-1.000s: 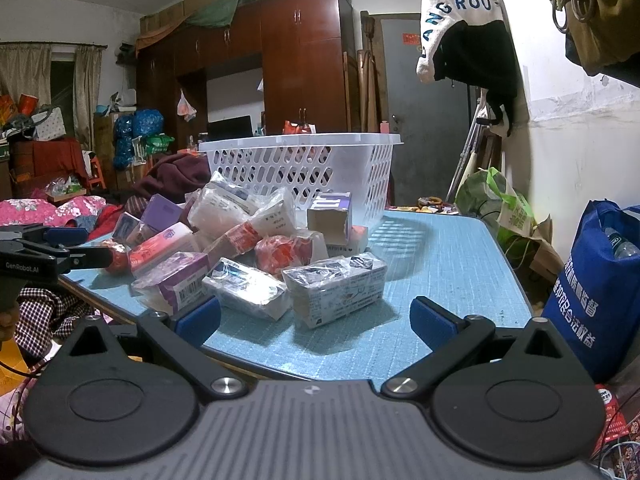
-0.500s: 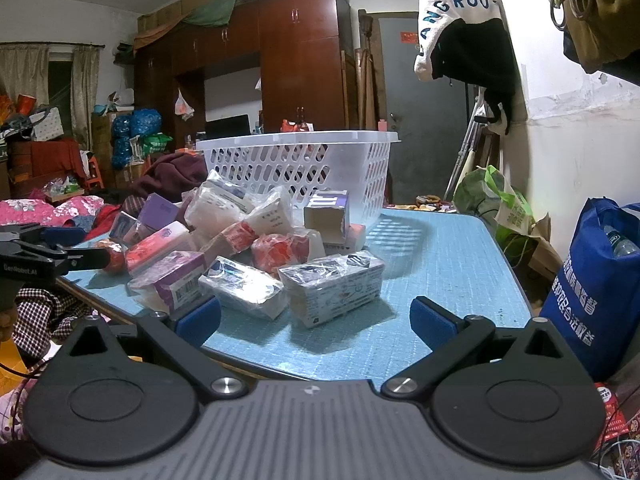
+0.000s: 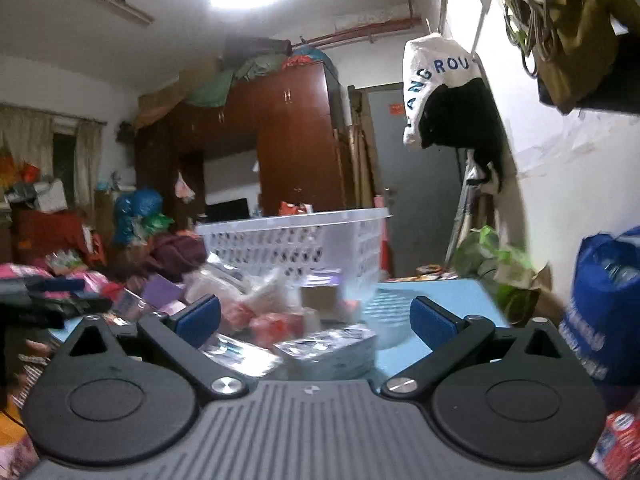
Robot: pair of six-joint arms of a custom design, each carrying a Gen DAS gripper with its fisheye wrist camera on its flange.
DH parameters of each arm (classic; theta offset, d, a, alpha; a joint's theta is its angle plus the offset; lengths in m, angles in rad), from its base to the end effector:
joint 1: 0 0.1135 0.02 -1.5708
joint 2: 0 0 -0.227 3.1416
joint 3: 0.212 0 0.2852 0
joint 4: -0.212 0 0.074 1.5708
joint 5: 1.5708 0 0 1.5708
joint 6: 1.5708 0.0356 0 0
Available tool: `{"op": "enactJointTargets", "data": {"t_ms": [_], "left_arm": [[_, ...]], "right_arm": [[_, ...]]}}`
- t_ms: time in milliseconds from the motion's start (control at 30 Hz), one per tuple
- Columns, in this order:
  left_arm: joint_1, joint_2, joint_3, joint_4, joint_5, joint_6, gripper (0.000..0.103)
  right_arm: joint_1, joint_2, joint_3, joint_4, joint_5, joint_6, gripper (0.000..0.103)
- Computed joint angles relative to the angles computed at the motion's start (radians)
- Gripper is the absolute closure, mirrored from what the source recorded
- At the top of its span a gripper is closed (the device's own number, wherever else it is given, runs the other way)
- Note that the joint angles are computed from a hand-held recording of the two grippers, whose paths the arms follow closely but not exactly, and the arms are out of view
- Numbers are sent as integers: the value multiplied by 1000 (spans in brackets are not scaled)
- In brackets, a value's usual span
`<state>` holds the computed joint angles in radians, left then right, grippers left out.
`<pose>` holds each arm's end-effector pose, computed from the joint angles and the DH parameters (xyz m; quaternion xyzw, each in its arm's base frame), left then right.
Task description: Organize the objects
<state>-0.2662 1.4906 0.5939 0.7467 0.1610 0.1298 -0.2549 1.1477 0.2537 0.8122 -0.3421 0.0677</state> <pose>0.3175 -0.0925 0.1431 0.2001 0.7306 -0.1051 0.6444 0.2501 -0.0528 0.1319 0.0026 0.7338 0.0622 0.6765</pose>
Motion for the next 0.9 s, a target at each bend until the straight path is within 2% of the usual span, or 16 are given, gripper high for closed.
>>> {"op": "enactJointTargets", "data": {"t_ms": [33, 67, 100, 200, 333, 467, 533, 600, 633, 667, 700, 733, 767, 800, 833, 900], "left_arm": [[7, 0, 18, -40, 13, 2, 0], [14, -4, 51, -127, 25, 25, 0], [27, 6, 67, -153, 49, 26, 0], [78, 44, 88, -155, 173, -9, 0], [85, 91, 119, -158, 208, 14, 0], [91, 147, 163, -176, 231, 18, 15], [94, 169, 178, -178, 242, 24, 22], [104, 188, 184, -167, 278, 32, 33], [109, 196, 187, -162, 294, 34, 38], [111, 197, 187, -162, 300, 37, 48], [112, 197, 185, -158, 302, 43, 50], [114, 197, 184, -154, 303, 49, 50], [115, 195, 183, -157, 309, 59, 51], [119, 192, 181, -159, 318, 66, 51], [124, 187, 174, -156, 328, 69, 51], [135, 173, 165, -157, 347, 72, 52]], "right_arm": [[-2, -19, 19, -78, 8, -26, 0], [-1, -31, 41, -161, 25, -50, 0], [-2, -15, 59, -187, 39, -60, 0], [-16, 59, 105, -201, 0, -58, 0], [-5, 147, 172, -228, -11, -83, 1], [-4, 201, 224, -244, -13, -93, 10], [-13, 228, 247, -243, -36, -94, 11], [-18, 252, 269, -252, -60, -94, 13], [-21, 259, 274, -253, -69, -95, 17], [-22, 267, 281, -256, -78, -97, 22], [-25, 273, 286, -258, -93, -99, 24], [-26, 278, 292, -264, -103, -101, 27], [-28, 279, 294, -270, -116, -107, 43], [-26, 274, 293, -281, -121, -111, 52], [-24, 272, 291, -283, -115, -110, 56], [-20, 257, 278, -283, -98, -113, 56]]}}
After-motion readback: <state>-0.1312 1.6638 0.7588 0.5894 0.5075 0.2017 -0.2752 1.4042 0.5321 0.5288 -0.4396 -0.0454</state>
